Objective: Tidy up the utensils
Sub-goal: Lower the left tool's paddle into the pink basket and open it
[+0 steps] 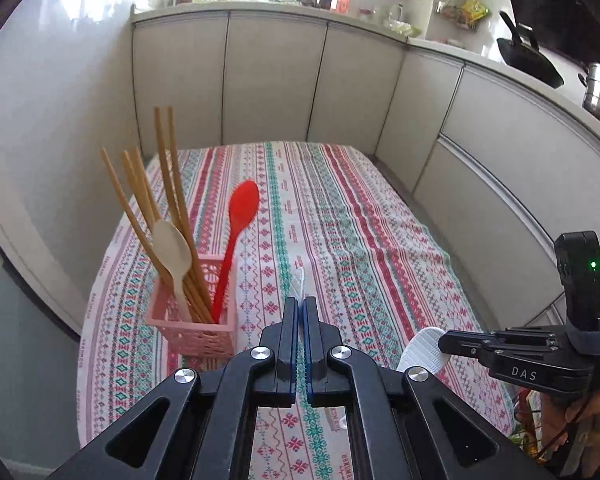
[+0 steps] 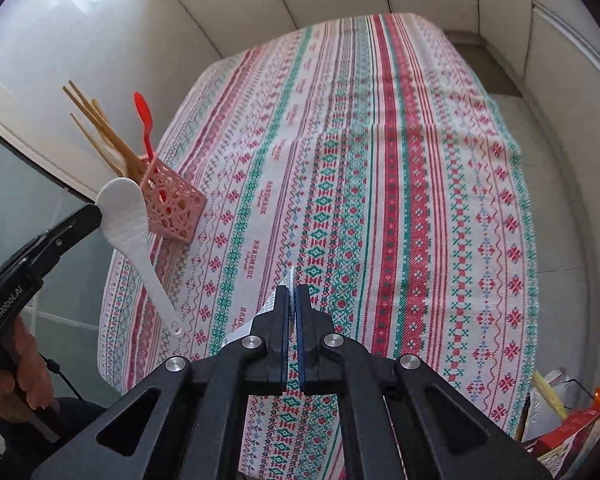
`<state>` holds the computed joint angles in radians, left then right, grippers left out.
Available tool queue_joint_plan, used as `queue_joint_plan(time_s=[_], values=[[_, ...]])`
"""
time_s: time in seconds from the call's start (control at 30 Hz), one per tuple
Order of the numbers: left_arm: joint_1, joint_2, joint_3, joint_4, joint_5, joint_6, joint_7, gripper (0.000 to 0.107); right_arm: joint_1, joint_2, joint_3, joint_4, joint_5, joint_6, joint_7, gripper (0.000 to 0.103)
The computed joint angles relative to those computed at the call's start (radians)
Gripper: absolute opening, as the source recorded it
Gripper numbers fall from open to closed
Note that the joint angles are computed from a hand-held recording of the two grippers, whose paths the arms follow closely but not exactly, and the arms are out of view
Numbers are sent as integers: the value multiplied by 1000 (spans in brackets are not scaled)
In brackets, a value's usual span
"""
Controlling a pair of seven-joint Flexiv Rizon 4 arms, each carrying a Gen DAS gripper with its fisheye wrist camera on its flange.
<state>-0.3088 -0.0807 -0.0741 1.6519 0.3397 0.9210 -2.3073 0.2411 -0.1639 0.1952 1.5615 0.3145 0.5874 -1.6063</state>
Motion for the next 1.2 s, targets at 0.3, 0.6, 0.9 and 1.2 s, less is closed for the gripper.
queue_joint_plan(time_s=[0.3,0.6,0.9,1.2], values=[[39,110,-12,-22,382,6,-342,2,34,38,9,6,-19,117,81,3],[70,64,-33,-71,566,-20,-427,2,47,19,12,-1,-36,143,119,3],[37,-11,18,-89,550,-6,-367,2,45,5,13,-6,-44,134,122,3],[34,-30,53,-57,470,38,-310,2,45,1,13,0,-58,135,134,3]])
